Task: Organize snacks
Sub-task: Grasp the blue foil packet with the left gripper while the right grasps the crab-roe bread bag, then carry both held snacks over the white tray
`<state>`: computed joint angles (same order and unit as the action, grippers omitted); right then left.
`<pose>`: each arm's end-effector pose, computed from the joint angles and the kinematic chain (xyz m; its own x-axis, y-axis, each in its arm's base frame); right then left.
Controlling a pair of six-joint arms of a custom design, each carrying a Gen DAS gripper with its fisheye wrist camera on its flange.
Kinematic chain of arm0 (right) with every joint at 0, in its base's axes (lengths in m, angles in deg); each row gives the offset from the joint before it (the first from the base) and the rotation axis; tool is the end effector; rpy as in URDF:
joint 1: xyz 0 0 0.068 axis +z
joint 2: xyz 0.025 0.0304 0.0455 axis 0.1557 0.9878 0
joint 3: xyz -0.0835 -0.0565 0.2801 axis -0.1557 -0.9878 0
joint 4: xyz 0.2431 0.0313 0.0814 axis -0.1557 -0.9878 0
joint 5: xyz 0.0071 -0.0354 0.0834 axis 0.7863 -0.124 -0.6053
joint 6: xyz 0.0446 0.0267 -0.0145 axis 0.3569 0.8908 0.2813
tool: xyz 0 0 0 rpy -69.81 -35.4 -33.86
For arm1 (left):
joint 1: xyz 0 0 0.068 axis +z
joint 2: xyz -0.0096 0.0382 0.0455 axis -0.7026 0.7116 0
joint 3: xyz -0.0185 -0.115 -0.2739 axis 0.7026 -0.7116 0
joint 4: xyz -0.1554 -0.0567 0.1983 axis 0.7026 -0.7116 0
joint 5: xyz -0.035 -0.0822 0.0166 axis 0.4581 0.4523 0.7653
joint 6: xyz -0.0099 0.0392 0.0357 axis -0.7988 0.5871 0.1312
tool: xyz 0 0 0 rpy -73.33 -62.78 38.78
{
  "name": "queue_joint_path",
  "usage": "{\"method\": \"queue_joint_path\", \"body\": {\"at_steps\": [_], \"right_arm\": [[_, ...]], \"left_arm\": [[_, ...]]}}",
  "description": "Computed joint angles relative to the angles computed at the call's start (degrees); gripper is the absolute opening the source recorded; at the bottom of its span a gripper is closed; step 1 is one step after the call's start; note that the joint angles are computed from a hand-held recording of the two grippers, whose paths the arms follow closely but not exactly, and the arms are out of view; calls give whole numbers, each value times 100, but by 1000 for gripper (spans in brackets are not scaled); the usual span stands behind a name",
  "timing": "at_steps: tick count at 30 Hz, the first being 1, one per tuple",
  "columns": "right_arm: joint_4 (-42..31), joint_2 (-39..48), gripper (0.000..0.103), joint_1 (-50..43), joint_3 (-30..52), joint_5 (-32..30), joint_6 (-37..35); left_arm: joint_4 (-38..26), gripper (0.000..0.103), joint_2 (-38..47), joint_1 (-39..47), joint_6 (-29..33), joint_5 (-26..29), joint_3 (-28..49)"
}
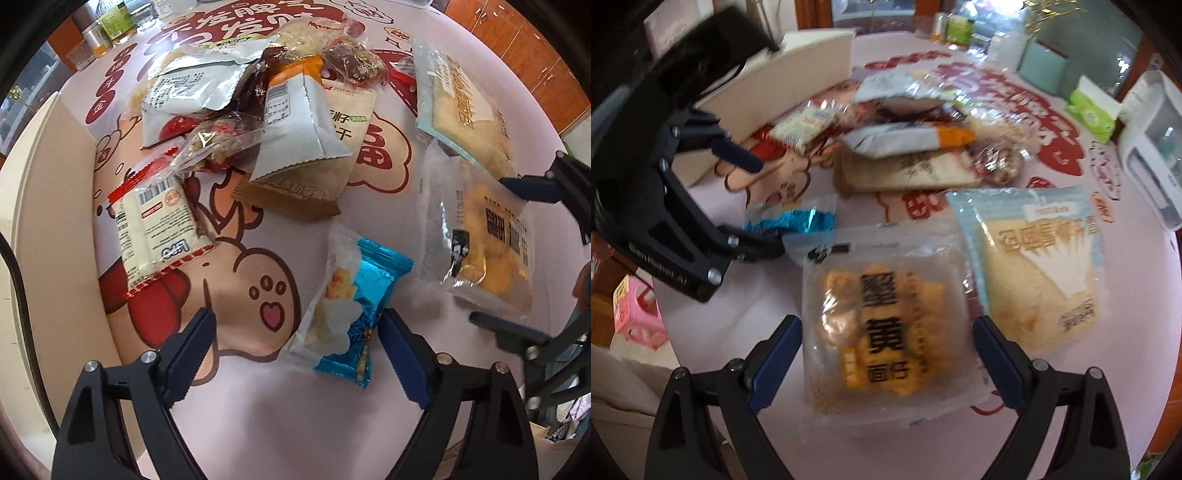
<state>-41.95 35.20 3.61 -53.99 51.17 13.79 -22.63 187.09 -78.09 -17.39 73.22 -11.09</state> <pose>0.2276 -0.0102 0.0451 -0.4743 -0.8018 -0.3634 -0.8526 0.5213 -0.0375 0.2065 -0.1327 0.0303 -0.9827 0.0410 -0.1804 0.0429 0.9991 -0.0065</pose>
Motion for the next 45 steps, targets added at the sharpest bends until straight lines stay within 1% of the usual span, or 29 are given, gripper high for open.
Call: {"method": "queue_joint_path", "body": {"at_steps": [1, 3, 5, 7, 8, 9, 10, 12, 15, 20, 25, 30, 32, 36, 39, 40, 42, 45], "right_arm": [[123, 49, 94, 44, -39, 73, -13], [150, 179, 93, 86, -18, 165, -50], [270, 224, 84, 94, -42, 221, 24], [150, 218, 82, 50, 27, 221, 46], [12, 186, 80, -2, 79, 179, 85], [-50, 166, 79, -27, 103, 171, 130], [-63, 137, 76, -40, 102, 175, 190], [-108, 34, 74, -83, 56, 170, 257], [-212, -99, 72, -222, -48, 88, 241], [-462, -265, 70, -449, -124, -33, 236], [-1255, -732, 70, -709, -85, -295, 13], [-2619, -1117, 70, -949, 342, -791, -299], [-3152, -1212, 70, -1025, 543, -1048, -385], [-3505, -1692, 70, -965, 595, -1337, -286], [-3779, -2042, 70, -915, 675, -1568, -195], [-3852, -2172, 70, -887, 702, -1609, -124], [-3925, -2515, 70, -785, 703, -1684, 124], [-4060, -2952, 70, -579, 794, -1715, 647]], "left_arm": [[-14, 87, 39, 3, 3, 5, 57], [-36, 81, 143, 21, 31, 78, 197], [-96, 76, 205, -3, 7, 172, 295], [-135, 74, 264, -68, -4, 120, 375], [-139, 69, 294, -98, 1, 97, 412], [-166, 60, 298, -139, -24, 81, 456], [-170, 55, 285, -154, -28, 84, 481], [-248, 31, 265, -233, -128, 107, 561], [-287, 29, 243, -242, -249, 166, 601], [-447, 28, -52, -603, -673, -186, 521], [-1054, 28, -691, -947, -1311, -482, 470], [-1756, 28, -1780, -1285, -1909, -892, 157], [-2173, 28, -2265, -1503, -2270, -1105, 72], [-3161, 28, -3181, -1881, -2947, -1555, 42], [-4355, 28, -3924, -2258, -3638, -2017, 245], [-4547, 28, -4079, -2238, -3704, -2095, 263], [-5146, 28, -4510, -2296, -3994, -2283, 330], [-5918, 28, -5202, -2244, -4294, -2495, 365]]}}
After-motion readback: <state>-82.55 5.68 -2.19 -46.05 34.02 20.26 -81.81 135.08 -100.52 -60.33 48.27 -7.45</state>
